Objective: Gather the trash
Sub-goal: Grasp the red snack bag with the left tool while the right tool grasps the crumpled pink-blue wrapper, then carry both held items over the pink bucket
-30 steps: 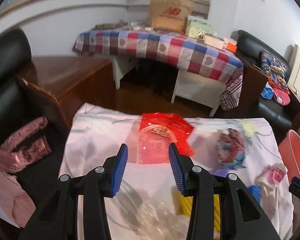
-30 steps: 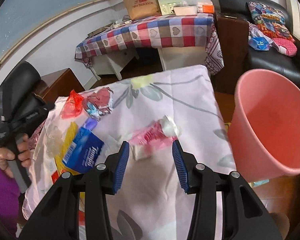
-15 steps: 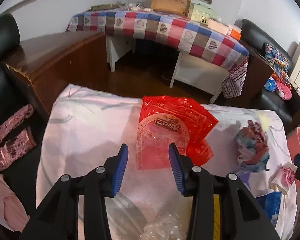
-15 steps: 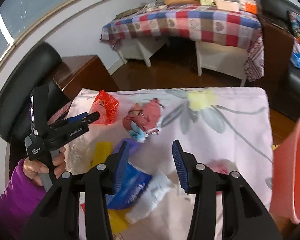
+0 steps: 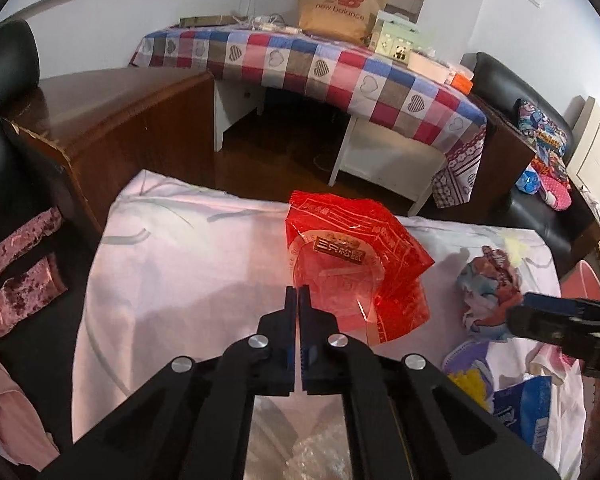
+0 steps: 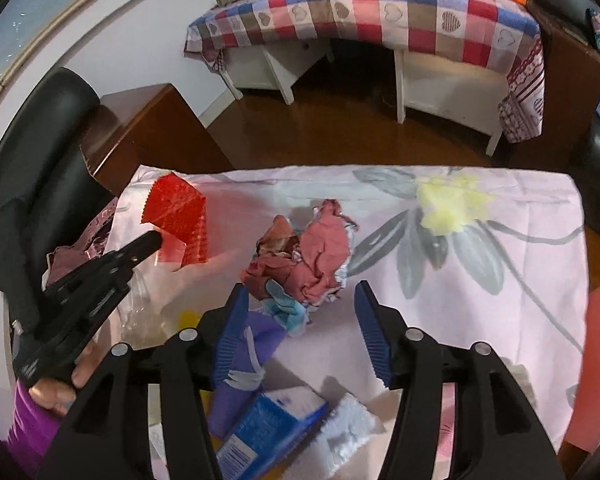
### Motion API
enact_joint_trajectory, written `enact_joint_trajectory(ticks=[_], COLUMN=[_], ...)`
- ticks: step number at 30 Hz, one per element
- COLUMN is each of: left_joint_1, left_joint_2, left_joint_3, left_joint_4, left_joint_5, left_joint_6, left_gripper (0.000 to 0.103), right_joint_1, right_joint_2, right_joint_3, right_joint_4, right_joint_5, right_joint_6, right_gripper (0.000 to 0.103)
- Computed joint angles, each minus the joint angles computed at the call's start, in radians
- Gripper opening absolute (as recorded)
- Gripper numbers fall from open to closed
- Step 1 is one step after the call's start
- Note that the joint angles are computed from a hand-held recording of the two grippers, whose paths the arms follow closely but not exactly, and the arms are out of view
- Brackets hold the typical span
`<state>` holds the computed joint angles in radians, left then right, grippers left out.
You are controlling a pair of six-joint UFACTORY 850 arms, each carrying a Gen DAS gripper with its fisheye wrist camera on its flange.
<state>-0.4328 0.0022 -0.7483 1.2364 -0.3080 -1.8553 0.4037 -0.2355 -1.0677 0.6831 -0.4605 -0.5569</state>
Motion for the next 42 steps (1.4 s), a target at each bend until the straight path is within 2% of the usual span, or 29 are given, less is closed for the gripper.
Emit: enact_joint_trajectory(ticks=[4,8,9,10,14,20,24,33,42], left_joint_1=[-0.013,-0.027,-0.029,-0.032,-0.043,-0.076,-0.124,-0.269,-0.406], left_joint_2=[0.034,0.057,0.061,0.068,0.089,0.119,0.134,0.086,-0.081], left_joint_3=[0.016,0.026,0.027,0.03,0.036,0.035,0.018,-0.097,-0.298], left_joint_4=[0.033,0.039,0.036,0.036,0.022,0.004,-0.001,-0.001,-0.031], left_joint_5=[-0.009,-0.021,-0.023,-0.025,-0.037,-0.06,-0.09,-0.131,-0.128], left_joint_6=[-0.035,-0.045,-0.047,-0.051,-0.046,-0.051,-0.05,-0.029,0.052], left_gripper=[0.001,0.001,0.001,0.001,0.001,0.001,0.001,0.001,0.001], right_joint_1=[0.017,0.036,0.039,0.039,0.03,-0.002,-0.032,-0.15,-0.369], right_joint_2=[-0.025,-0.032,-0.031,-0.028,-0.003,0.069,0.148,0.333,0.439], right_joint_3=[-0.023,-0.021,-0.017,-0.012,0.018,0.085,0.15,0.301,0.391], right_joint_4=[-0.022,-0.061,-0.071,-0.063,-0.015,0.13,0.237,0.305,0.332], right_joint_5=[0.001,0.053,0.066,0.072,0.088,0.107,0.116,0.154,0.126], right_joint_6=[0.033,0.063,0.068,0.058,-0.008,-0.15,-0.259,-0.33,-0.358], right_gripper=[0.056,0.056,0.055,0.048,0.039,0.038,0.038,0.038,0.038])
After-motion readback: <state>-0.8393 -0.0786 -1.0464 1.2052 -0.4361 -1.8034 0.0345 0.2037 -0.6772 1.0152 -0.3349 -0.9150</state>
